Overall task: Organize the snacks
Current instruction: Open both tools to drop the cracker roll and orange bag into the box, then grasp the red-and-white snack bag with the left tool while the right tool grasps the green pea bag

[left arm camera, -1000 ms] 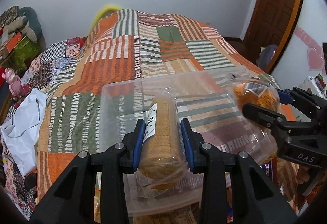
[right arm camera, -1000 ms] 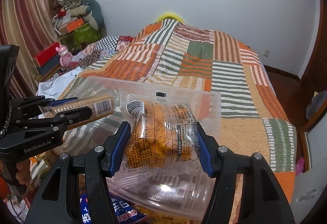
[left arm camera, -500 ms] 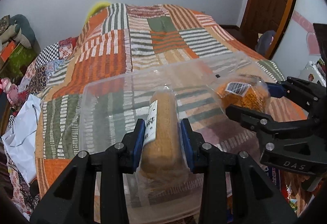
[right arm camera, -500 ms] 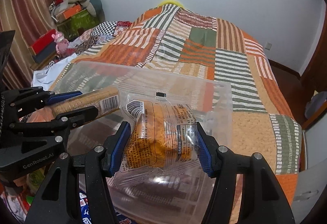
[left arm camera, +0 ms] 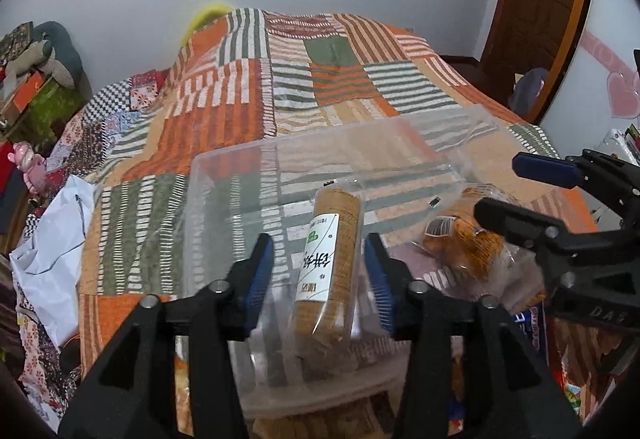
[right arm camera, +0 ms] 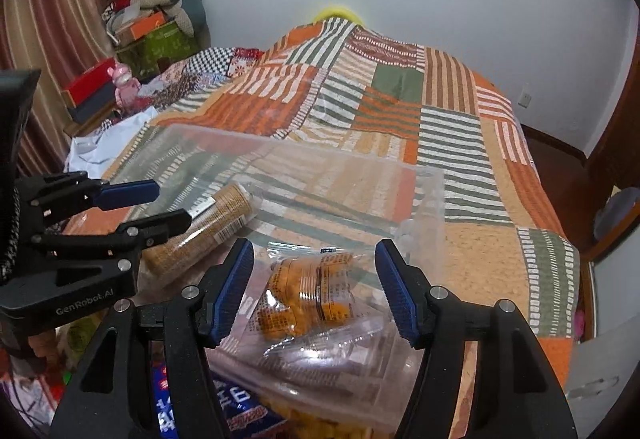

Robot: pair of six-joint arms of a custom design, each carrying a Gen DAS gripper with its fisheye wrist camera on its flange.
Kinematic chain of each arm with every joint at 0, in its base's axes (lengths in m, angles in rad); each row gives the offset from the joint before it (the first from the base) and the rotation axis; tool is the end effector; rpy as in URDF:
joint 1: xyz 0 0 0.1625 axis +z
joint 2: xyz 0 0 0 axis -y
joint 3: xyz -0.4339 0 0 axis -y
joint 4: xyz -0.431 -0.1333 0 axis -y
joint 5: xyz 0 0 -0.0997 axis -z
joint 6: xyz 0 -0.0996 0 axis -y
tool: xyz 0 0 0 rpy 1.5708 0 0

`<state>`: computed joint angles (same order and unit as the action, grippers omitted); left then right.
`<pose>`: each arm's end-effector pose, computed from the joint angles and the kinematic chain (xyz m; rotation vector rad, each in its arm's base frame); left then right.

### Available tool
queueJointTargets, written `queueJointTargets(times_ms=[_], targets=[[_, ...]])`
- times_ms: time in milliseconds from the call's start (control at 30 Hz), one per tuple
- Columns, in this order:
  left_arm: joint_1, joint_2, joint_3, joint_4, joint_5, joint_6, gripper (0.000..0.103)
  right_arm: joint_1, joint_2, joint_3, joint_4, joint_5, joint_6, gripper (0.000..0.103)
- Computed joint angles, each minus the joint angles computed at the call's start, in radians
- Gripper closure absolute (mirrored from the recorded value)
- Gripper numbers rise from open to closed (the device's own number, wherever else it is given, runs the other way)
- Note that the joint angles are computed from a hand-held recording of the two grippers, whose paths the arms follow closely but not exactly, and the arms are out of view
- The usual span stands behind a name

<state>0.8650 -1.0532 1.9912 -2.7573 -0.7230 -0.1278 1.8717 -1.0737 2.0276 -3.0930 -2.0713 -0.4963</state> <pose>-0.2195 -0.5782 0.1527 0.5471 2.3084 -0.7032 0.2557 -0.5356 0.1723 0.8032 -2.3908 0.6683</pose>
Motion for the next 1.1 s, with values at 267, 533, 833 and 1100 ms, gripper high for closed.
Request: queueJointTargets(times_ms=[267,533,833,1100], targets=[[-0.059,-0.084,0.072,-0.004,0.034,-0.030,0.043,0.026,-0.056,0.044,-0.029,0.020,0.022,0.043],[-0.141,-0.203,0.169,0.028,0.067,-0.104,0.033,0.061,-0.135,0.121,-0.066,0.040,0.037,0.043],[-0.246,-0.373,0.303,0.173,0.091,-0.237,0.031,0.092,-0.221,0.220,-0.124,0.061,0.045,0.039],[-0.315,-0.539,0.419,0.382,0.077,-0.409,0.030,0.108,-0.272,0.307,-0.173,0.061,0.062,0.036]])
